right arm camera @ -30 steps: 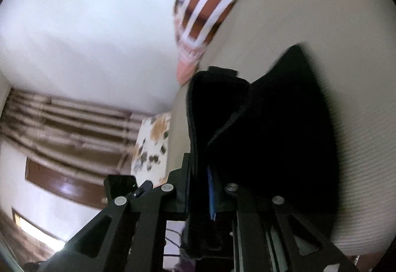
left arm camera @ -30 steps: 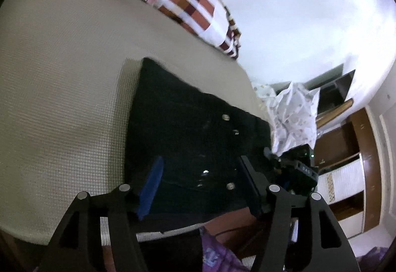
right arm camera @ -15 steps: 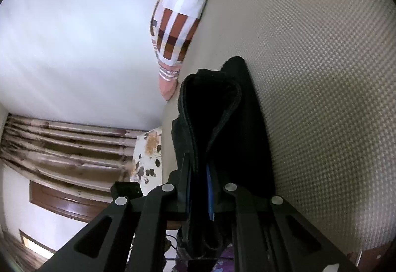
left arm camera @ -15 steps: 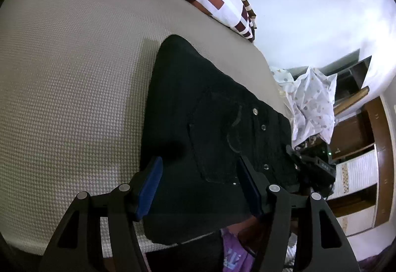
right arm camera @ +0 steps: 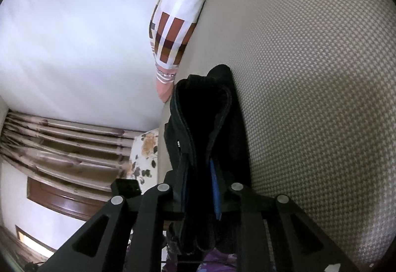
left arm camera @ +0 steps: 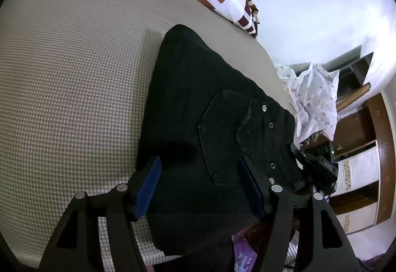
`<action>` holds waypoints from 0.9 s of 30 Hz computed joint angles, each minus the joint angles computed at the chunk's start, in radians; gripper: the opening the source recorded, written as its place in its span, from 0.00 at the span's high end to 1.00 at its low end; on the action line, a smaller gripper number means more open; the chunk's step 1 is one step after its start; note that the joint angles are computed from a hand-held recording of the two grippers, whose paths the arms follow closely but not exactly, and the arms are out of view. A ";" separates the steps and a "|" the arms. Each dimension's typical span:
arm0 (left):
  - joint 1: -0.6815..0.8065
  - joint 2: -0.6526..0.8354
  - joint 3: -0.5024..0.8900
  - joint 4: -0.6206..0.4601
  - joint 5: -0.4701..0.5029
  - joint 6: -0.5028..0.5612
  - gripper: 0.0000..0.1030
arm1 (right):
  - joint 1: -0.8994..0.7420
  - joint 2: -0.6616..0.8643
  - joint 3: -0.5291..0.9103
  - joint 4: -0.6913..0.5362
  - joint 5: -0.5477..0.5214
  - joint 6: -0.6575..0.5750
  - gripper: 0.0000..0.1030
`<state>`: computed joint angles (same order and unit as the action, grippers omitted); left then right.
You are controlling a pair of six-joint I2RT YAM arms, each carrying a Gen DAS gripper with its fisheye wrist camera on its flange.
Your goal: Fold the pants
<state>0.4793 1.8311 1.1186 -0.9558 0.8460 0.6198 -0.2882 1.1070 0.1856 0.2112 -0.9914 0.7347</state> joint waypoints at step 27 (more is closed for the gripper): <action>0.072 -0.072 -0.004 0.044 0.012 -0.004 0.36 | 0.033 -0.079 0.146 -0.236 0.195 -0.109 0.73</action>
